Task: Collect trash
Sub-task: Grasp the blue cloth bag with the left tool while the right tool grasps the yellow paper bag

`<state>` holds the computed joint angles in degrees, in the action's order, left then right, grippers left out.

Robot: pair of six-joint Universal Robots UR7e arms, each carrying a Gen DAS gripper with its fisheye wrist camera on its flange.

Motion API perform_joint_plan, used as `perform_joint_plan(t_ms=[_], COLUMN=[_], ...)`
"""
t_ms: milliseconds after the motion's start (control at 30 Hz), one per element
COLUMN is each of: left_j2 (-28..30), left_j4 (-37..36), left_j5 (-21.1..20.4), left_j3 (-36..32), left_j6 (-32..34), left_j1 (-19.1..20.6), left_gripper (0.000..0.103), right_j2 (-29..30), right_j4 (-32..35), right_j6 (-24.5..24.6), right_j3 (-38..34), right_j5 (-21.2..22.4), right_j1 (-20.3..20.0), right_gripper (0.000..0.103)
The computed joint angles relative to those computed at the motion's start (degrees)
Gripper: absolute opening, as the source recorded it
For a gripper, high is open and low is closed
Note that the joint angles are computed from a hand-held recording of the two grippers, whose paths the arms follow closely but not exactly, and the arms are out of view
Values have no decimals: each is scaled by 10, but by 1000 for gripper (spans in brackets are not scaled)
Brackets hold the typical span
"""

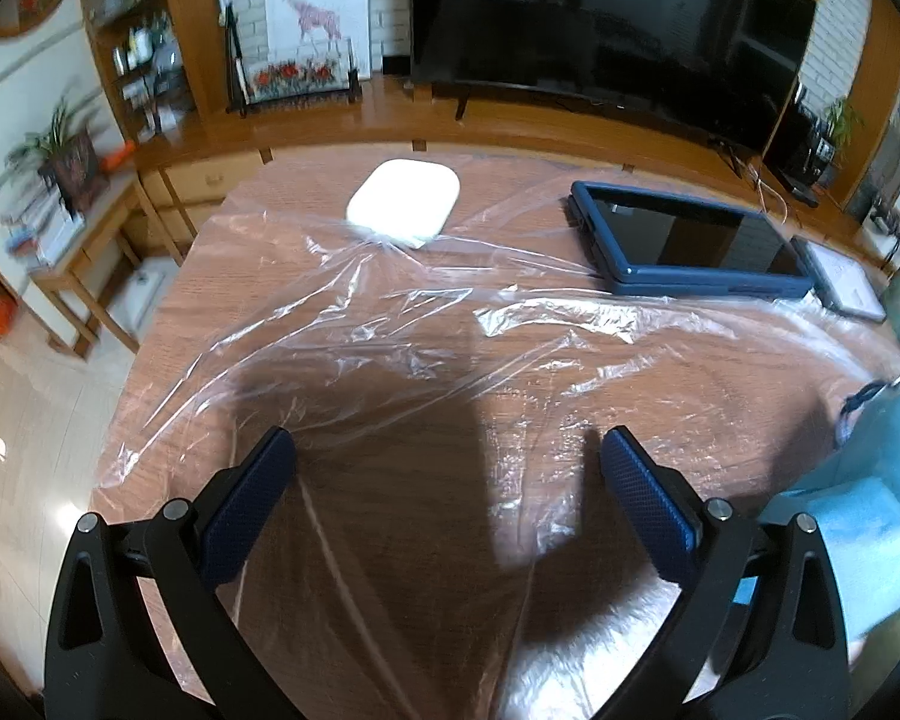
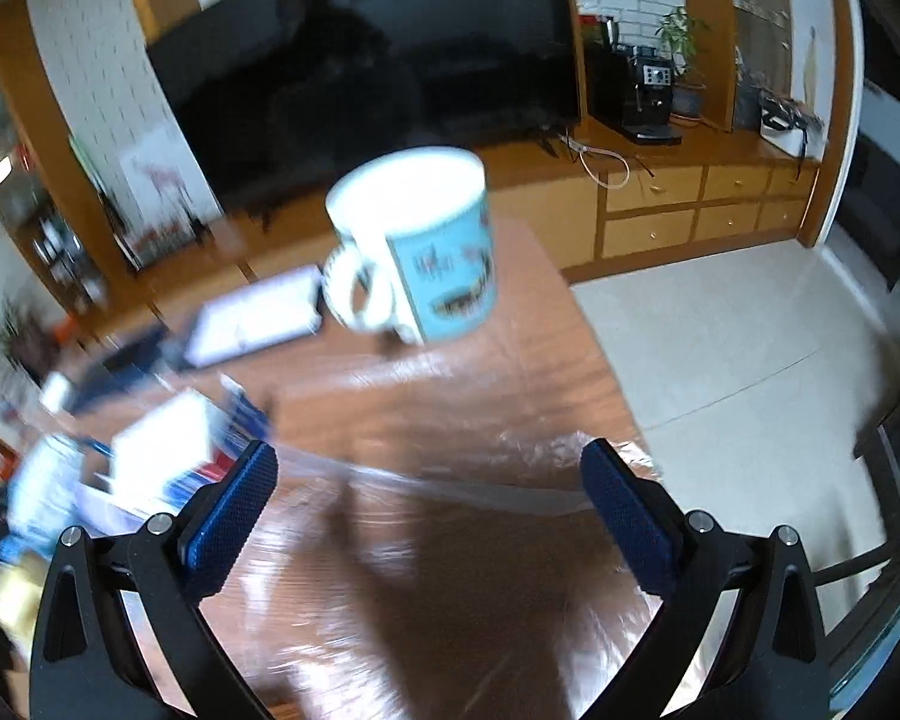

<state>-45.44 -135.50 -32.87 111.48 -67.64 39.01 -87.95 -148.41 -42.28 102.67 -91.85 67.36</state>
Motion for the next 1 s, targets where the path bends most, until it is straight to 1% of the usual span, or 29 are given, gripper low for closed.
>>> perform_joint_plan(t_ms=[33,67,133,167,200,233,267,300,367,400,467,533,633,667,733,900,933,1000], left_j2=[-9,-15,-37,-43,-43,-44,-42,-35,-33,-27,-20,-7,-1,4,22,54,58,65], left_j4=[-47,-70,-129,-174,-204,-214,-213,-202,-203,-203,-191,-170,-162,-160,-144,-118,-119,-123], left_j5=[-5,-4,-15,-29,-38,-44,-45,-46,-62,-78,-78,-82,-123,-130,-130,-146,-148,-154], left_j3=[14,16,34,41,50,49,44,38,32,28,24,17,5,2,-15,-51,-55,-66], left_j6=[20,34,75,116,141,169,196,203,263,301,332,356,391,403,428,477,481,488], left_j1=[-3,-5,-17,-22,-29,-35,-44,-59,-69,-76,-83,-88,-74,-72,-70,-56,-53,-44], left_gripper=[101,101,101,101,101,101,101,101,101,101,101,101,101,101,101,101,101,101], right_j2=[-21,-40,-73,-91,-104,-113,-120,-126,-127,-123,-116,-107,-96,-91,-86,-64,-64,-62], right_j4=[30,54,116,161,210,255,281,300,352,380,408,419,419,417,413,403,394,379], right_j6=[1,1,4,5,1,-4,-6,-2,18,33,58,71,92,100,127,171,177,171], right_j3=[5,13,24,33,40,46,51,64,74,76,84,94,106,107,111,123,128,134], right_j5=[27,48,78,91,102,109,111,110,120,132,135,132,123,123,117,125,120,113], right_j1=[-1,-3,-4,-5,-6,-7,-7,-6,-11,-17,-20,-17,-8,-6,1,0,4,10], right_gripper=[99,99,99,99,99,99,99,99,99,99,99,99,99,99,99,99,99,99])
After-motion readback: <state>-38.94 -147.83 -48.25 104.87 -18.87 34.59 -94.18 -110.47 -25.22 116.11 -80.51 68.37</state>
